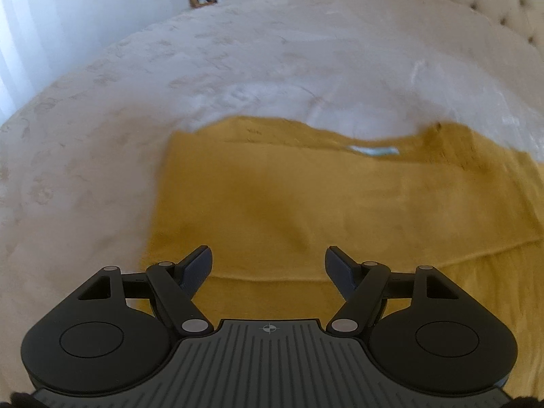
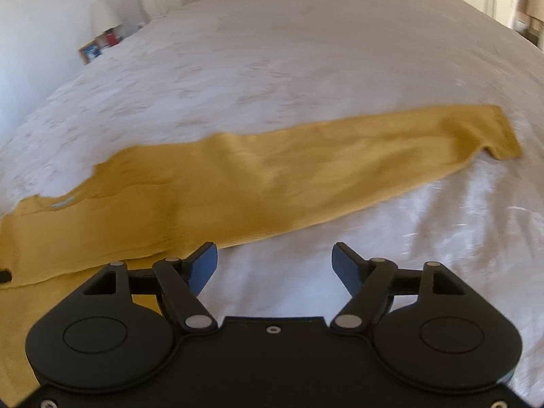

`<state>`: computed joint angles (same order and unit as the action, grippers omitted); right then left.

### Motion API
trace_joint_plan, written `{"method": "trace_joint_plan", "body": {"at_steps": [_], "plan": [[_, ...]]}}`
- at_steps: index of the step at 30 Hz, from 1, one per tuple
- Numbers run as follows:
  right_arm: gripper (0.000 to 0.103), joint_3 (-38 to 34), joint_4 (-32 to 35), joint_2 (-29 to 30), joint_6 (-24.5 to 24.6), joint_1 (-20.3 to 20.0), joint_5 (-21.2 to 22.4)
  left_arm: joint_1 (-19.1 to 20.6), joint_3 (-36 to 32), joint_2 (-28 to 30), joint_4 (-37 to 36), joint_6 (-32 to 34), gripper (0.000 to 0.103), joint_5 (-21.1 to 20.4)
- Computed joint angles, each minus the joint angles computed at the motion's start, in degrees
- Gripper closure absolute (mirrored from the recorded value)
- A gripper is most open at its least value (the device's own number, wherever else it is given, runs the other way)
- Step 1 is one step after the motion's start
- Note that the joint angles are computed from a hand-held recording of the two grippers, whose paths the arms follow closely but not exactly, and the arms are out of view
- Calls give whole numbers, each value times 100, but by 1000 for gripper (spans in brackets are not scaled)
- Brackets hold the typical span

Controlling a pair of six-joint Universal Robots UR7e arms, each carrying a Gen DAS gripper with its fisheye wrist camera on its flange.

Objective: Fold small clothes
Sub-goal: 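Move the right tool to the other sleeve cuff and close on it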

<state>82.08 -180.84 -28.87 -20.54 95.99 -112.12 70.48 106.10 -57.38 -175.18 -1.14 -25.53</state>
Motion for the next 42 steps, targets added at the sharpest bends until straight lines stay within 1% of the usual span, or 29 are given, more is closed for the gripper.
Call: {"method": "trace_joint_plan", "body": {"at_steps": [2,4,6,7,8,11,14,17,19,22,25,29,30,32,33,34,35,36,38,42], "plan": [[26,-78,65,-9,54,-88,-46,42,-19,76,64,-54,31,-51],[26,-192,131,5,77,-171,-104,82,-45,182,52,-52,30,11],[26,-323,191,23,91,-257,-141,100,-27,275,-160,99,29,65],[26,-396,208,30,85,-305,-151,108,-12,350,-426,299,28,99],[26,-497,214,50,79,-350,-177,96,1,386,-545,386,26,145],[26,-833,205,136,63,-448,-317,78,-15,435,-501,481,23,274],[25,-1333,292,278,68,-554,-507,89,-94,439,-200,226,16,367],[24,-1831,410,427,-4,-619,-701,133,-105,346,141,-219,12,283],[21,-2218,436,567,-197,-662,-831,158,-108,290,289,-384,10,207],[21,-2773,402,807,-421,-727,-1027,162,-103,257,366,-423,10,173],[21,-3202,494,1010,-446,-805,-1195,154,-100,263,345,-423,9,180],[21,-3457,794,1138,-132,-918,-1210,166,-99,313,138,-291,8,177],[21,-3408,798,1126,-42,-951,-1144,165,-98,322,107,-265,8,181],[20,-3249,626,1086,-21,-994,-1028,162,-79,322,66,-225,8,184],[27,-3171,574,1060,-25,-999,-988,165,-75,313,71,-220,8,177],[46,-3148,644,1022,-33,-1026,-871,170,-79,306,95,-232,8,165],[59,-3081,737,937,-56,-1057,-722,174,-84,293,132,-256,8,150],[90,-3034,807,882,-37,-1047,-675,176,-89,285,160,-282,8,143],[88,-2929,942,768,40,-1002,-637,170,-104,291,198,-332,7,154],[89,-2500,568,508,-353,-782,-564,164,-114,301,167,-303,8,143]]}}
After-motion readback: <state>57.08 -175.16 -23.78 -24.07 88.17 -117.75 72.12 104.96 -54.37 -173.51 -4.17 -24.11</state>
